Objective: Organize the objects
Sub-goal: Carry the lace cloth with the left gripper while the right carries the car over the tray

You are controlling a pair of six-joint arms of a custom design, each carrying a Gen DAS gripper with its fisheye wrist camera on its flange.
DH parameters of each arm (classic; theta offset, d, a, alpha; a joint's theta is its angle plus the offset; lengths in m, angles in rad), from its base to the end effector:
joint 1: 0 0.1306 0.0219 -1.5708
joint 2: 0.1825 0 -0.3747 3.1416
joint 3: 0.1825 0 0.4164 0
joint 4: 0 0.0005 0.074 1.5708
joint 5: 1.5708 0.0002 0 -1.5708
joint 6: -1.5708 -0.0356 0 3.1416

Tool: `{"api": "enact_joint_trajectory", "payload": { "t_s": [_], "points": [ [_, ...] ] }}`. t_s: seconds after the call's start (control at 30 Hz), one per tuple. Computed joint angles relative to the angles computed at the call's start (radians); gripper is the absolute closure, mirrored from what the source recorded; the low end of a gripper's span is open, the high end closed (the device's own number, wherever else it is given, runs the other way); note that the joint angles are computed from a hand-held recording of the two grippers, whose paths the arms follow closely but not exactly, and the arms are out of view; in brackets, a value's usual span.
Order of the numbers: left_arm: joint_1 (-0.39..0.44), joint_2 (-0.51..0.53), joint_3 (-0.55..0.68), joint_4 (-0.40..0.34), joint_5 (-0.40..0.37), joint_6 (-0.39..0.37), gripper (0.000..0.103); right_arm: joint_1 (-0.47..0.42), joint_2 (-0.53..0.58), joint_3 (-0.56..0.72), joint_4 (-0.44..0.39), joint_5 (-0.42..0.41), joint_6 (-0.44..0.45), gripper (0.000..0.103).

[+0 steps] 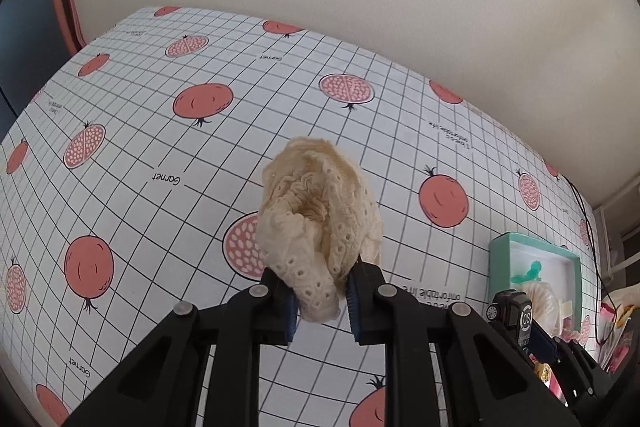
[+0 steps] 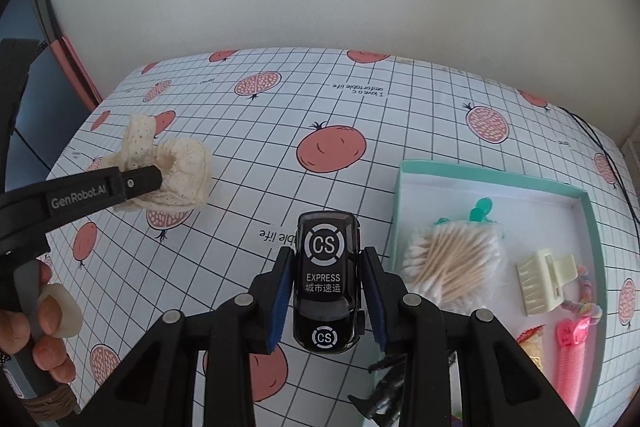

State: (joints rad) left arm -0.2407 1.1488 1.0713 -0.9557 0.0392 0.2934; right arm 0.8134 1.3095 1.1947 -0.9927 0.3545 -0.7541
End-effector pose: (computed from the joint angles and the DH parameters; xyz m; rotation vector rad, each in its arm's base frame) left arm 0.3920 -0.0982 0.3681 -0.0549 2.6224 -0.2403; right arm 0.3212 0.3210 0.3603 0.0323 2.5693 0.1018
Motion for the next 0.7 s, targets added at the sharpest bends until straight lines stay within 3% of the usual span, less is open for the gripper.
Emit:
{"api": "enact_joint_trajectory", "payload": {
  "t_s": [0.7],
  "points": [
    [-0.232, -0.057, 0.07, -0.024, -0.048, 0.058, 0.082, -0.118, -0.284, -0.171, -0.094, 0.004, -0.076, 0.067]
  ]
}}
